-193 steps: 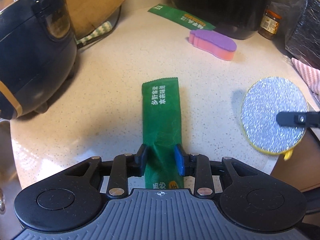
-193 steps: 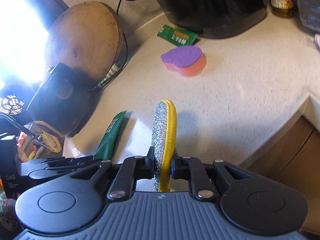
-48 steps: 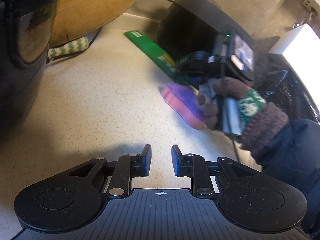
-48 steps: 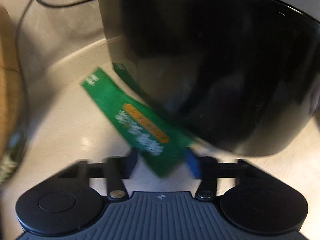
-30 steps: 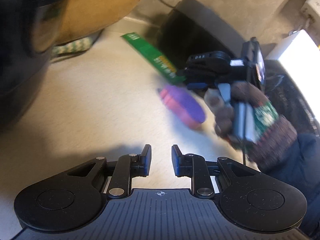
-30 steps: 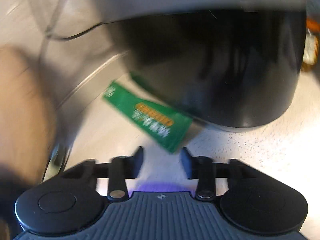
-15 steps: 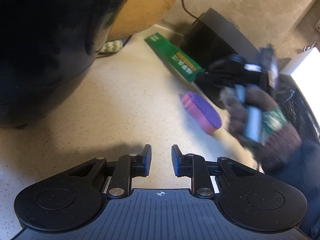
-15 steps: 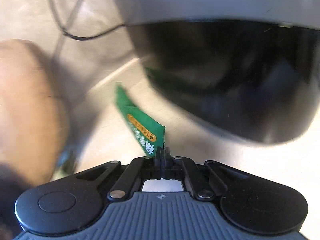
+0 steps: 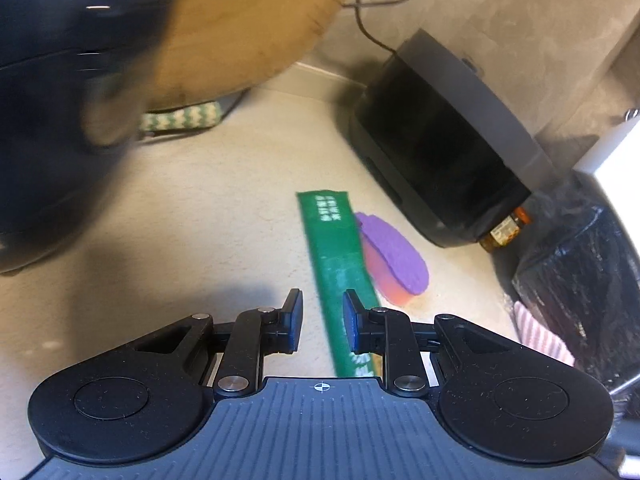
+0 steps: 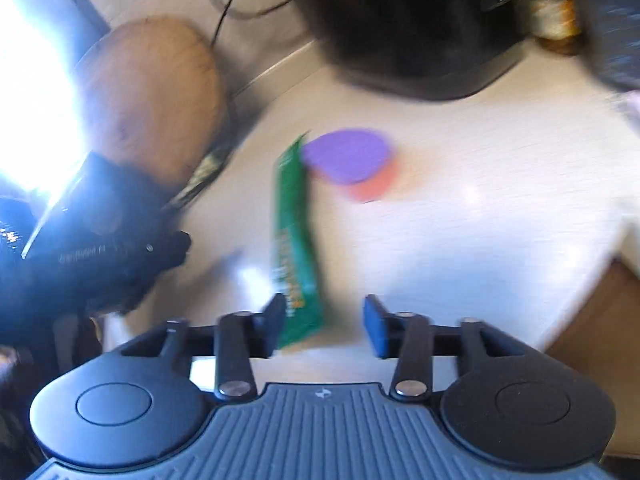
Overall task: Collect trash
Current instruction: 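Reach the left tool to the second green packet and close on it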
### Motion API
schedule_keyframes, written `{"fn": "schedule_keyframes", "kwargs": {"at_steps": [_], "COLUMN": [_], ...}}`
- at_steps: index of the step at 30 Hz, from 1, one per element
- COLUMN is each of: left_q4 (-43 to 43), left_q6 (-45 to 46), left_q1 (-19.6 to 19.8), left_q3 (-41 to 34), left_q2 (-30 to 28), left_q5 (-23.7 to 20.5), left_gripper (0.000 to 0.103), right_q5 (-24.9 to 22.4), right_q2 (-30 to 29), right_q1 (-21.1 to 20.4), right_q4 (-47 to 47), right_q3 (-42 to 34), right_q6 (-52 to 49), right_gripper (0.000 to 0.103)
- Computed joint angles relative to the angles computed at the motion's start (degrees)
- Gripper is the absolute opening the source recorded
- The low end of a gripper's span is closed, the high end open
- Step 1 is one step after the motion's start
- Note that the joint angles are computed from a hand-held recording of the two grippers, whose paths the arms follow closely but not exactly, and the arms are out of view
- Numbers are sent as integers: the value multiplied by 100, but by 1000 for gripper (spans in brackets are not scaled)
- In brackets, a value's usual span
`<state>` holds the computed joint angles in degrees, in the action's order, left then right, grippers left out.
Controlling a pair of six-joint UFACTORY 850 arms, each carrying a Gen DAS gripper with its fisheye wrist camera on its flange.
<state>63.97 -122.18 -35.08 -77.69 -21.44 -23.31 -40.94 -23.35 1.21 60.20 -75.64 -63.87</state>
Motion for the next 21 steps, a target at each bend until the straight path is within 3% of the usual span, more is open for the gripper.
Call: {"fn": "schedule_keyframes", "kwargs": {"at_steps": [4, 9, 12, 16, 21], "left_q4": [-1319, -2240, -2349, -2343, -2382], "left_q6": [1923, 4130, 4919, 5006, 4775], "left_q1": [-78, -287, -372, -408, -373], "left_q3": [-1214, -3333, -4231, -4069, -3435], "left_q2": [-814, -2217, -2859, -2803, -2391], "left_q5": [-562, -2207, -3041, -3188, -3053], "left_gripper": [25, 29, 28, 33, 33], "right_q5": [893, 1552, 1774, 2242, 2237], "right_q2": [324, 687, 682, 817, 592], "right_q1": [-197, -460, -561, -689, -767], "right_q4": [-123, 219, 597, 1049, 524], "right_q3": [416, 971, 1027, 1200, 955], "right_q6": [-204, -898, -1404, -2079, -1410], "right_gripper": [53, 55, 62, 67, 68]}}
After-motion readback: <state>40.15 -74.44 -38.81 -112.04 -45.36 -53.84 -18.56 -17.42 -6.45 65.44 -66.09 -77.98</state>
